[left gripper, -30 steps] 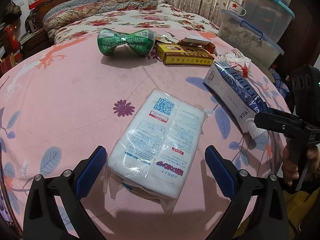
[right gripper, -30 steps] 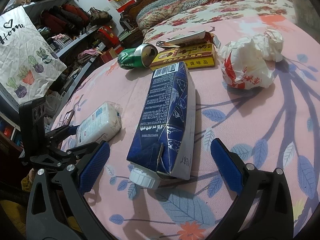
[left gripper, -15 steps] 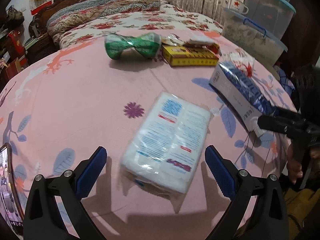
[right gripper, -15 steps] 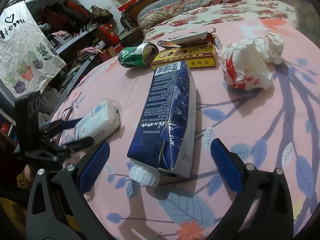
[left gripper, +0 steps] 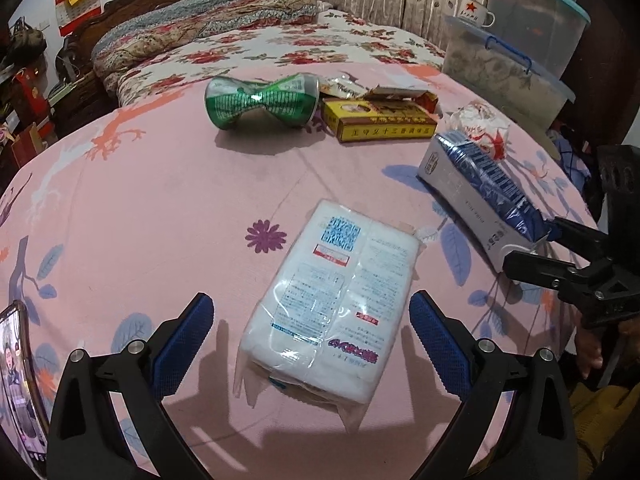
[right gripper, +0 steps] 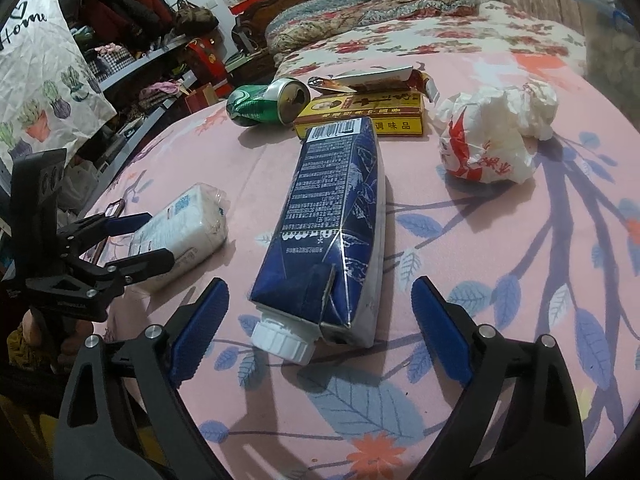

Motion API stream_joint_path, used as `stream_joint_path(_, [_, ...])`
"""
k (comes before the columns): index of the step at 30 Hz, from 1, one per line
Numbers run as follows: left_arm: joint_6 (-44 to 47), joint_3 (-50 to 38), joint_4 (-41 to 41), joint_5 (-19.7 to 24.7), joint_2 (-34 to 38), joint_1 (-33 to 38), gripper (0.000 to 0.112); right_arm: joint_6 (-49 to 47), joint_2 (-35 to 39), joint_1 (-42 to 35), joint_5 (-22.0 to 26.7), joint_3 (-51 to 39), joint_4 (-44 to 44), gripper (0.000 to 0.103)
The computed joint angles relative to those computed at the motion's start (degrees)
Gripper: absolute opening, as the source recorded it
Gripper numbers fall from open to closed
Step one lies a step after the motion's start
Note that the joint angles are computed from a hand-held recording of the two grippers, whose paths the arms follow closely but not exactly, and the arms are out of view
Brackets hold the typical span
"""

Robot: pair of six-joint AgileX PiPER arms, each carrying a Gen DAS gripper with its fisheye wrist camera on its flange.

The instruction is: Collect trash

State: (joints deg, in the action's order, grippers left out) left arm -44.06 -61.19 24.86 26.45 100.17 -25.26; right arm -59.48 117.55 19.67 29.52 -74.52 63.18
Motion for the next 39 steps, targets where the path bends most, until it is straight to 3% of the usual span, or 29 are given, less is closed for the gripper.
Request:
stream_joint_path(6, [2.0,-0.5,-2.3,-0.2,0.8,0.5,0.084,-0.9,-1.0,1.0,-3.2,1.1,-0.6,0.085])
stream_joint_path(9, [5.1,-0.4,-5.4,-1.2,1.0,0.8,0.07,1.7,-0.5,1.8,-3.9,0.3,-3.7,0.061])
stream_joint_path(10, [3.7,-0.2,-4.0,-1.4,0.9,0.5,0.068,1.8,-0.4,1.7,-3.5,0.1,-3.9,0.058])
stream_joint_path(13, [4.5,1.0,-5.4,-3.2,-0.7,0.8,0.067,-2.6,-1.2,1.3,-3.2,1.3,0.5,0.057])
stream_joint_path(18, [10.6,3.1,-14.1,-7.1,-4.6,3.5,0.067,-19.7,-5.6,1.4,-4.5,6.3,15.5,0.056])
stream_joint_path(24, [10.8,2.7,-15.3,-6.8,-4.2,3.8,0.068,-17.0,-5.2,2.0,-3.7,5.5,11.3,0.056])
stream_joint_path(39, [11.0,3.8,-16.2,-7.8,-3.7,4.3,0.068,-15.3,-5.0,2.4,-3.8,5.3,10.1,0.056])
